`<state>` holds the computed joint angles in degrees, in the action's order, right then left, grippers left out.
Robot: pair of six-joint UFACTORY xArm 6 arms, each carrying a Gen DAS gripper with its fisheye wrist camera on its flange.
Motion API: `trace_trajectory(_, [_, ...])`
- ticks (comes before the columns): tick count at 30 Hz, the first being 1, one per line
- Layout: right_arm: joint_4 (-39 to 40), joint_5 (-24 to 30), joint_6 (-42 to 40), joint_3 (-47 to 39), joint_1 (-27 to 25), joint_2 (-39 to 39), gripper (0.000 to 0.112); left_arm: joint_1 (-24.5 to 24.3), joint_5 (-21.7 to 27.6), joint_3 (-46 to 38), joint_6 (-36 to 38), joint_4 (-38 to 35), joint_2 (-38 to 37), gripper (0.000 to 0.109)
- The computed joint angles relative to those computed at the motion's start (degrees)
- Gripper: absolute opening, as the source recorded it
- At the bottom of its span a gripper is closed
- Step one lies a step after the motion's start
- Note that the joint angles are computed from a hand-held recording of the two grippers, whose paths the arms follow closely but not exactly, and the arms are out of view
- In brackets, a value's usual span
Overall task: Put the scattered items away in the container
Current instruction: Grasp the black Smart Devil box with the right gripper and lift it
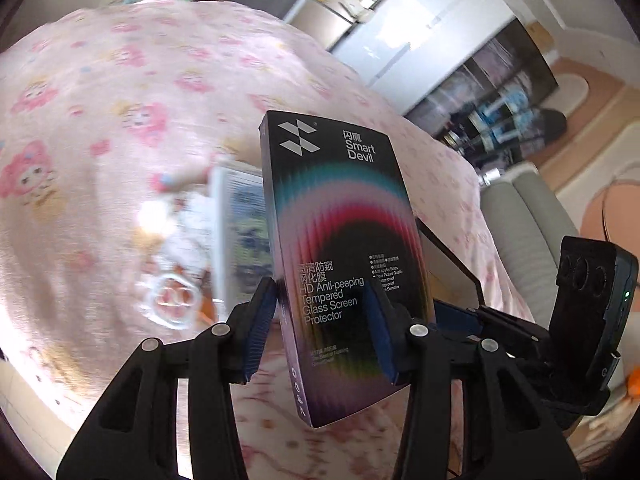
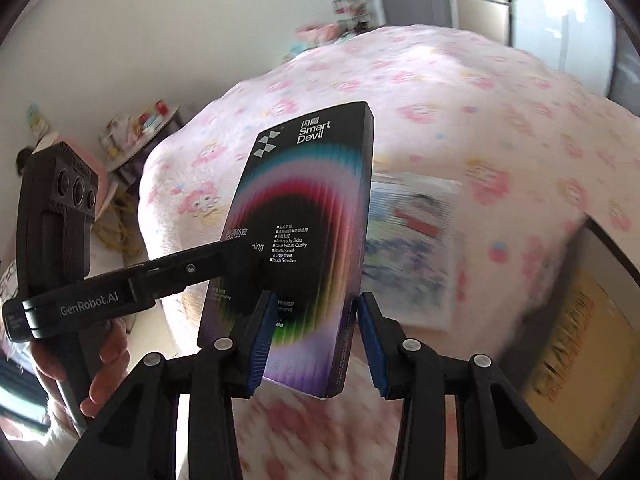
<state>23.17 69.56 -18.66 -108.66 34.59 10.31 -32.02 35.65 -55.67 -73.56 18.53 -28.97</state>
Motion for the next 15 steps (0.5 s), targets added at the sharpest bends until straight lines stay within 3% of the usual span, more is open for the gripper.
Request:
trace_trajectory(8, [1.95, -3.79, -2.02, 10.4, -11.13, -10.31, 0.037, -6.04, -1.17, -19.21, 8.17, -4.9, 18.53, 0.045])
trace_trajectory(15, [2.42, -4.63, -4.28, 13.81, -19.21, -12.11, 0.037, -8.92, 5.53, -44.69, 16.87, -10.13, 39.07, 0.046])
